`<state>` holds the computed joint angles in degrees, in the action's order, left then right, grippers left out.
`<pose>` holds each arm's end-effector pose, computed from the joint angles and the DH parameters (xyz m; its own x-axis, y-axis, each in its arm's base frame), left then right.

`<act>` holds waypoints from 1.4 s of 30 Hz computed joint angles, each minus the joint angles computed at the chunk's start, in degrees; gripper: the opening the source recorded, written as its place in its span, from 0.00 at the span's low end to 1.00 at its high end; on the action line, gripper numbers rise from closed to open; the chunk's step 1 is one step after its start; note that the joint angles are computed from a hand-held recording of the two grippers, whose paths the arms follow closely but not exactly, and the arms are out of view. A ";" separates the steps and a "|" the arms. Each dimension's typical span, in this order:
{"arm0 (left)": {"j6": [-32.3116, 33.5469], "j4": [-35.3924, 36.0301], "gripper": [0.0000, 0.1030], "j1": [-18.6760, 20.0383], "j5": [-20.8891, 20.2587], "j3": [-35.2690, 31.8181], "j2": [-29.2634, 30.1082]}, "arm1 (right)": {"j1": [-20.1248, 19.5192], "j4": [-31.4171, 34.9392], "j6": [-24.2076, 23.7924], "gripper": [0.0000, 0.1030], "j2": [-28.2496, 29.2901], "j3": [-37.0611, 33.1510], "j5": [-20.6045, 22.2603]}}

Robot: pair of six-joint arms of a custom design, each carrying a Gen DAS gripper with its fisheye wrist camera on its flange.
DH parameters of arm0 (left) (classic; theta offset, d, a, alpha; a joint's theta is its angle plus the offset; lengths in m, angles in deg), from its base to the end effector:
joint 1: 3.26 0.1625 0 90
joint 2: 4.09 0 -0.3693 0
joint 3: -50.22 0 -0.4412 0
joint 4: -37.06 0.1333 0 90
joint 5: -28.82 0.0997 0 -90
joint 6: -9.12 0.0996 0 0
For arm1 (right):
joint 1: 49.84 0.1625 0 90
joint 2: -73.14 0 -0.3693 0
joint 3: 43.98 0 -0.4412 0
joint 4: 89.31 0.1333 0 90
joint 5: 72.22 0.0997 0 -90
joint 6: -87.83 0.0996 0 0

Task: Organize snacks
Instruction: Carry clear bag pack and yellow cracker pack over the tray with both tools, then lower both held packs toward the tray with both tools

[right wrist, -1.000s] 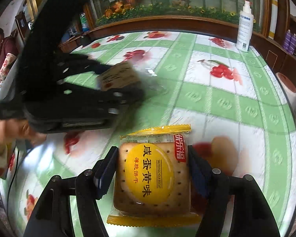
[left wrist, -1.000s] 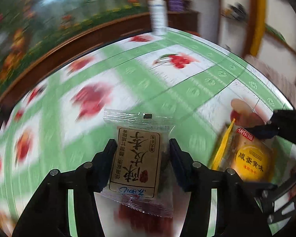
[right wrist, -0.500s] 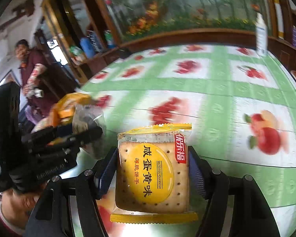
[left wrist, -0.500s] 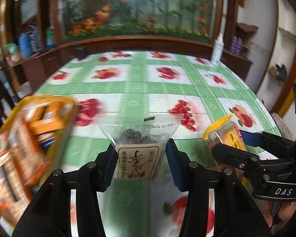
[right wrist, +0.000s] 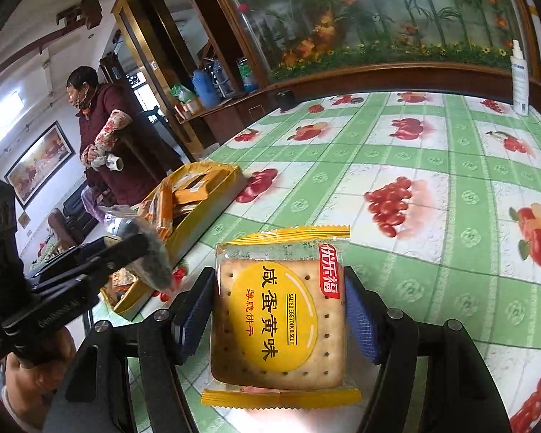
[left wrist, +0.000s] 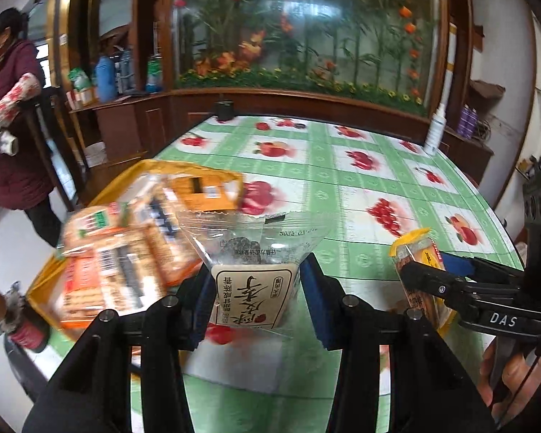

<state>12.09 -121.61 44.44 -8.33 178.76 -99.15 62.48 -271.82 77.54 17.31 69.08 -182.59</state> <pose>-0.1466 -0.4771 0.2953 -0.7263 0.0979 -0.6804 0.5884 0.6002 -0.5418 0.3121 -0.5005 0.0784 -0.8730 -0.3022 0.3828 -0.4736 0.7127 -0.5175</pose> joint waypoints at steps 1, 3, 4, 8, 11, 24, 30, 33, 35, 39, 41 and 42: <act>0.39 -0.60 0.43 0.28 0.25 0.20 -0.68 | 0.37 0.04 -0.06 0.67 0.77 -0.58 -0.38; 1.04 -1.00 0.43 1.05 0.75 0.38 -2.13 | 1.49 0.27 -0.29 0.67 3.09 -2.63 -0.53; 1.55 -1.46 0.43 1.71 0.79 0.25 -2.73 | 1.96 0.44 -0.28 0.67 3.81 -3.25 -0.53; 2.08 -2.87 0.43 4.22 0.61 -1.24 -3.56 | 4.62 3.29 -0.37 0.67 8.52 -8.94 -0.72; 1.86 -3.97 0.43 5.57 0.92 -2.45 -4.03 | 6.65 5.24 -0.27 0.67 13.11 -15.73 0.06; 1.04 -5.00 0.42 7.14 -0.40 -1.74 -5.74 | 10.73 5.71 -1.62 0.67 16.70 -20.14 -3.07; 0.76 -4.84 0.42 6.48 0.01 -1.81 -5.00 | 11.27 5.28 -1.46 0.67 15.35 -18.44 -4.26; 0.87 -5.60 0.42 5.96 0.24 -1.68 -4.50 | 11.55 4.92 -2.05 0.67 14.74 -17.69 -4.57; 0.84 -5.49 0.41 5.35 0.71 -1.41 -4.46 | 11.62 4.67 -2.19 0.67 14.23 -16.92 -4.75; 0.83 -5.05 0.41 4.12 2.11 -1.06 -4.41 | 11.57 4.26 -2.13 0.67 13.65 -16.17 -4.70; 1.25 -4.98 0.41 3.54 2.76 -0.98 -4.35 | 11.85 3.04 -2.52 0.67 13.25 -15.60 -4.90; 1.56 -5.34 0.41 3.23 3.24 -0.78 -4.37 | 11.94 2.72 -2.54 0.67 13.05 -15.44 -4.97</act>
<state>13.65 -126.95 47.67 -5.10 177.99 -103.51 74.42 -269.09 75.00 30.36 53.64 -187.56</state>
